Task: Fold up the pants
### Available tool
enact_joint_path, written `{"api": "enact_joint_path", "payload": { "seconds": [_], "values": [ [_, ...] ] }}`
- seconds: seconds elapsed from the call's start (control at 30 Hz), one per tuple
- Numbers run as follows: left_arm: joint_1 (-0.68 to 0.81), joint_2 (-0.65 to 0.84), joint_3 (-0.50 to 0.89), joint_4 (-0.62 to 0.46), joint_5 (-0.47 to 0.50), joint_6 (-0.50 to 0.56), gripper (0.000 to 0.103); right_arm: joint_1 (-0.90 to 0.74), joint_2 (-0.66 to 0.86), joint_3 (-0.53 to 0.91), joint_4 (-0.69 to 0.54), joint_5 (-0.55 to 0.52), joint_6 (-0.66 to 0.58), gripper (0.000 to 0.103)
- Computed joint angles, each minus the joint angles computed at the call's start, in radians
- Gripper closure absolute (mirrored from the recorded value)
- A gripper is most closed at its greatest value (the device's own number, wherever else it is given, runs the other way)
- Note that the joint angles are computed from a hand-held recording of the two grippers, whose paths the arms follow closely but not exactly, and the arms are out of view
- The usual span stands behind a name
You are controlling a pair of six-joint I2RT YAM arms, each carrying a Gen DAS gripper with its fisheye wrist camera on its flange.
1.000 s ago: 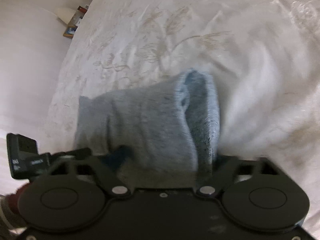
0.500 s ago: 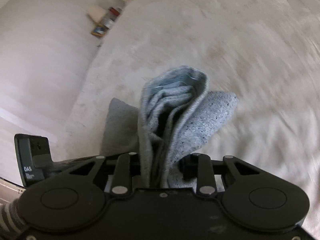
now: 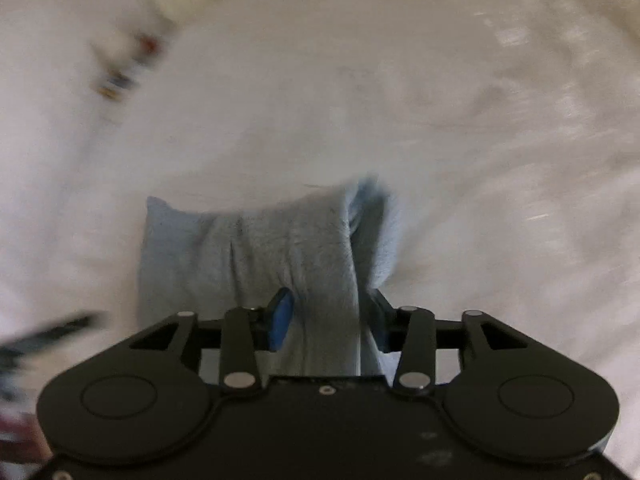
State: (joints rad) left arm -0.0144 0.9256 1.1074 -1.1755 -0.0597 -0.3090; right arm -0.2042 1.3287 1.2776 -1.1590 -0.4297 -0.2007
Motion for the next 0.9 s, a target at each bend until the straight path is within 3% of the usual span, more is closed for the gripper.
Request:
{"api": "enact_joint_path", "payload": {
  "seconds": [0.03,0.23,0.33,0.47,0.6,0.77,0.9],
  "values": [
    [-0.002,-0.006,-0.009,0.006,-0.005,-0.011,0.074,0.02,-0.007,-0.007,0.033,0.037,0.007,0.06],
    [-0.213,-0.017,-0.039,0.034,-0.07,-0.097,0.073,0.094,-0.138,-0.064,0.107,-0.047,-0.105,0.06],
    [-0.373,-0.003,-0.07,0.049,-0.114,-0.199,0.073,0.148,-0.196,-0.13,0.112,-0.05,-0.066,0.06],
    [-0.486,-0.005,-0.177,0.033,-0.126,-0.297,0.072,0.154,-0.229,-0.239,0.052,0.055,-0.07,0.063],
    [-0.591,-0.081,-0.251,0.014,-0.167,-0.391,0.069,0.05,-0.305,-0.328,-0.007,0.028,-0.194,0.067],
    [-0.559,-0.082,-0.215,-0.023,-0.145,-0.367,0.069,0.11,-0.333,-0.33,-0.018,0.049,-0.149,0.065],
    [-0.544,-0.082,-0.191,-0.038,-0.148,-0.315,0.069,0.117,-0.393,-0.264,0.046,-0.02,-0.085,0.06]
  ]
}}
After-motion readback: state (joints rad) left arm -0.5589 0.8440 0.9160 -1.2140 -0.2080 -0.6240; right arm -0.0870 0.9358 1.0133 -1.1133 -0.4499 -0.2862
